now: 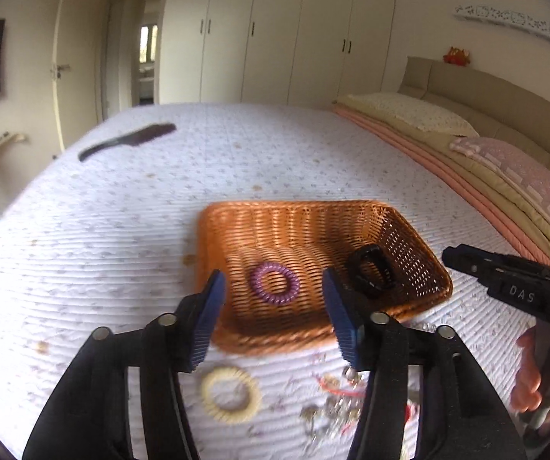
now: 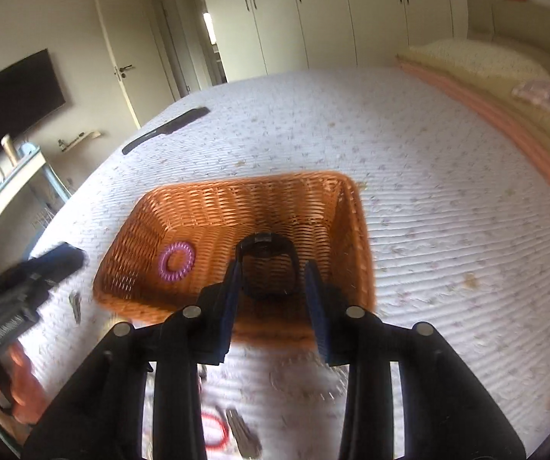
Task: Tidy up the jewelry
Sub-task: 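Carry both items over the wicker basket and open both tools to drop them, then grasp the hair clip with the left tool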
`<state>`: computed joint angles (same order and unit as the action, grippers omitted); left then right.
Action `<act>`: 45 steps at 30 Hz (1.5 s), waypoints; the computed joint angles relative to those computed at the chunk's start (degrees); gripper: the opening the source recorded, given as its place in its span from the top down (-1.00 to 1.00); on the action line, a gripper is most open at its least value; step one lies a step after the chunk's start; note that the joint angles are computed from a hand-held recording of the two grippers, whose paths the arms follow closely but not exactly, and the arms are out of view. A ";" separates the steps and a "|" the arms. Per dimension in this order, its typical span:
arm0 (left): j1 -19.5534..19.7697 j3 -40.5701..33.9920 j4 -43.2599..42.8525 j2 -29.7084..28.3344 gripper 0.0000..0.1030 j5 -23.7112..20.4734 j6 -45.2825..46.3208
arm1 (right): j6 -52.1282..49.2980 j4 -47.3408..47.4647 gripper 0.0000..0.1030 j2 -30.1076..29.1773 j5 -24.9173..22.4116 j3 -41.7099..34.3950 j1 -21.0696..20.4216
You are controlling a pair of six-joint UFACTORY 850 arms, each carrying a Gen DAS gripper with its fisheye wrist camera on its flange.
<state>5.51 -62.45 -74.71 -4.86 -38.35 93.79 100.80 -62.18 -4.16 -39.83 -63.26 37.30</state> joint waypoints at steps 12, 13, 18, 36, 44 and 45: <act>14.85 6.20 -0.68 1.75 -0.31 -4.73 4.30 | 11.76 -4.92 0.11 5.35 -3.14 10.34 9.89; 15.69 5.44 0.56 0.34 -0.31 -4.56 2.38 | 12.94 -5.04 0.11 5.33 -2.14 11.16 9.99; 16.56 -0.91 10.72 -7.35 -0.27 -5.50 -10.32 | 14.26 -4.69 0.11 3.37 -1.29 12.53 10.43; 5.80 -4.78 27.65 -11.59 0.71 11.39 -22.19 | 10.98 -5.22 0.12 1.28 2.38 12.55 10.56; 7.61 -0.88 20.55 -8.49 0.79 7.47 -9.49 | 5.61 -0.51 0.16 -0.67 2.85 10.62 9.68; 7.72 -0.44 20.15 -8.11 0.79 7.04 -8.49 | 5.02 0.58 0.22 -0.88 3.08 10.41 9.20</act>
<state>13.23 -62.89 -54.56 -12.96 -31.31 85.30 105.82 -61.59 -5.04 -36.75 -52.85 46.50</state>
